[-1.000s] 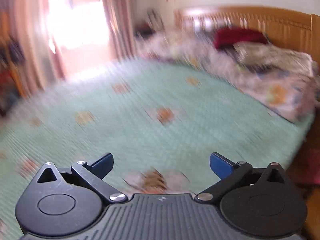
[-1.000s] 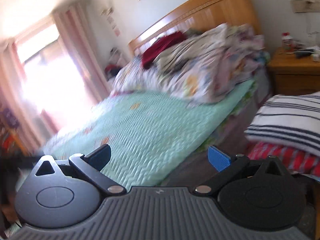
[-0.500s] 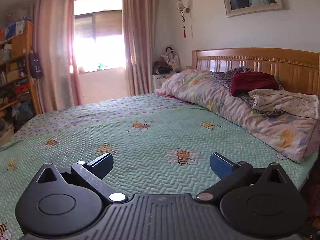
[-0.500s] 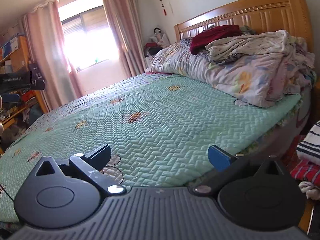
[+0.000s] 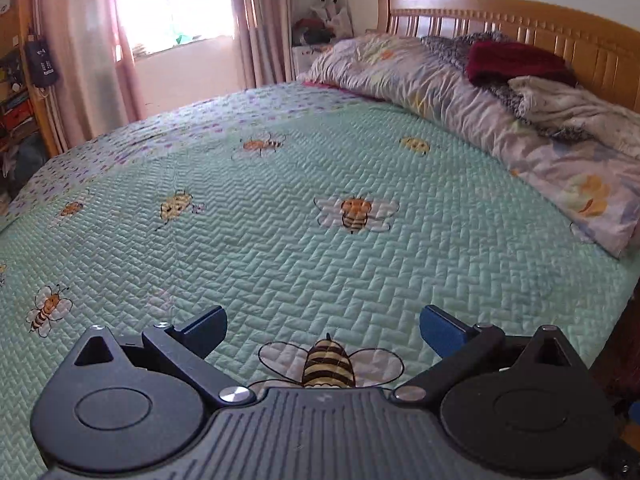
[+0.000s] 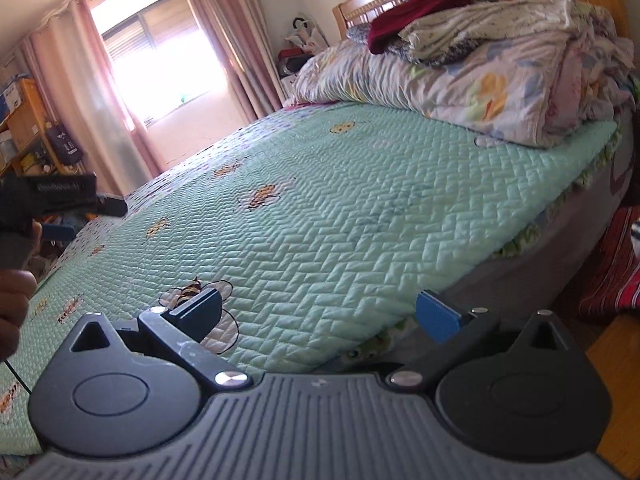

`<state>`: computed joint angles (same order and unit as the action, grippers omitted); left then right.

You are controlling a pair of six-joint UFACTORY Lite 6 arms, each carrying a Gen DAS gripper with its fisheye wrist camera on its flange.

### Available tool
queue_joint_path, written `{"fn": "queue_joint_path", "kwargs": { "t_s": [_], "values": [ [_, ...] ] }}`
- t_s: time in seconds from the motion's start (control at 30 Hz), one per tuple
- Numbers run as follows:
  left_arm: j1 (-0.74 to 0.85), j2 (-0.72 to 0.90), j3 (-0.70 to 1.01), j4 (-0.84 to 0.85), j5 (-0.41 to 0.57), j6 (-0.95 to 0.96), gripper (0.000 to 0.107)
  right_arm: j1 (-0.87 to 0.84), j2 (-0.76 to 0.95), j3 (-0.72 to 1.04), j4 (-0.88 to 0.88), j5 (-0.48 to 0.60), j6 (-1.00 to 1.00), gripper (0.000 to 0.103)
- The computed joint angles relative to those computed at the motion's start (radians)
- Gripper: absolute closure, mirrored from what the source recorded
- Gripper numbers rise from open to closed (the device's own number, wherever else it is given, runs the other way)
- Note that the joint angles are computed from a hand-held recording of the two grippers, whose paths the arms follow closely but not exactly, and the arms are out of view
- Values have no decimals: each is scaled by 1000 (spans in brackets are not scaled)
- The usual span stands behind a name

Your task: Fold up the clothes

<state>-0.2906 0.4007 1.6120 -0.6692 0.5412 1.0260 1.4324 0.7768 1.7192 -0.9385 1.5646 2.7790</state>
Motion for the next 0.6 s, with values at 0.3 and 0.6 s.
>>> {"fn": "queue_joint_path", "kwargs": {
  "t_s": [0.3, 0.6],
  "values": [
    [-117, 144, 72, 308, -45, -305, 5, -6, -62, -174, 21, -130, 166, 0],
    [-190, 288, 221, 404, -8, -450, 5, -95, -161, -325, -38, -177, 148, 0]
  ]
}}
